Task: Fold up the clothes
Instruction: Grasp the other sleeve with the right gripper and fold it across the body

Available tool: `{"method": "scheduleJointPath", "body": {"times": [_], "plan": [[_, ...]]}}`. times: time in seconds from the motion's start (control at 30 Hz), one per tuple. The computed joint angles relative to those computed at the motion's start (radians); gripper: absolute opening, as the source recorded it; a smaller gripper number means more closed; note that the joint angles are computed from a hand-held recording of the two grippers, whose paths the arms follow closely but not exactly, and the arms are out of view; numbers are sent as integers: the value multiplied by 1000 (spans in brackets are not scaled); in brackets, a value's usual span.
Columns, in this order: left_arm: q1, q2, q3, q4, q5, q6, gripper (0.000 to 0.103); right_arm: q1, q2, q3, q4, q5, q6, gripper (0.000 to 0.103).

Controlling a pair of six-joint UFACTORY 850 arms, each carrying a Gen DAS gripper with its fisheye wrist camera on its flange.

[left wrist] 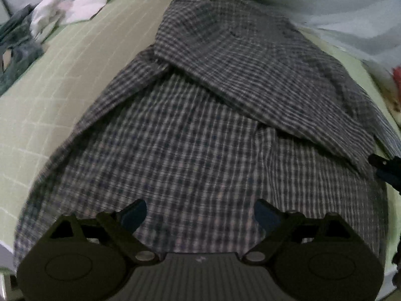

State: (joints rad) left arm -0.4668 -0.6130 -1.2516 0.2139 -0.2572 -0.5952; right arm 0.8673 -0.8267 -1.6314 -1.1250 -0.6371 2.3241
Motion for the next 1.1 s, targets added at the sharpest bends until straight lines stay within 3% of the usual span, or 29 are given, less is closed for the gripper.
{"method": "scheduleJointPath", "body": {"times": [0.1,0.27,0.33,0.4,0.5,0.7,0.8,0.9,1.0,1.1], "plan": [[-13,-30,-37,57,-20,-98,93,-33,-1,6,-35,72,-21,53],[-39,-92,-112,188,-55,-219,93,-72,-24,-31,15,160,-207,52],[-45,-121,-147,135,-71,-177,93,-83,-34,-49,60,183,-293,42],[-52,-147,-181,92,-99,-145,95,-93,-43,-73,145,202,-439,21],[-76,-188,-240,185,-172,-210,102,-99,-35,-76,170,219,-541,9],[-87,-213,-278,210,-193,-253,103,-107,15,-22,-89,262,-408,8],[-85,-219,-293,182,-209,-229,103,-112,47,11,-281,221,-247,7],[-80,-225,-309,148,-229,-192,103,-123,70,34,-410,129,-116,7],[-80,-224,-308,147,-228,-191,103,-143,84,52,-434,31,-70,7],[-80,-223,-306,152,-225,-199,103,-167,78,60,-357,-44,-99,7]]}}
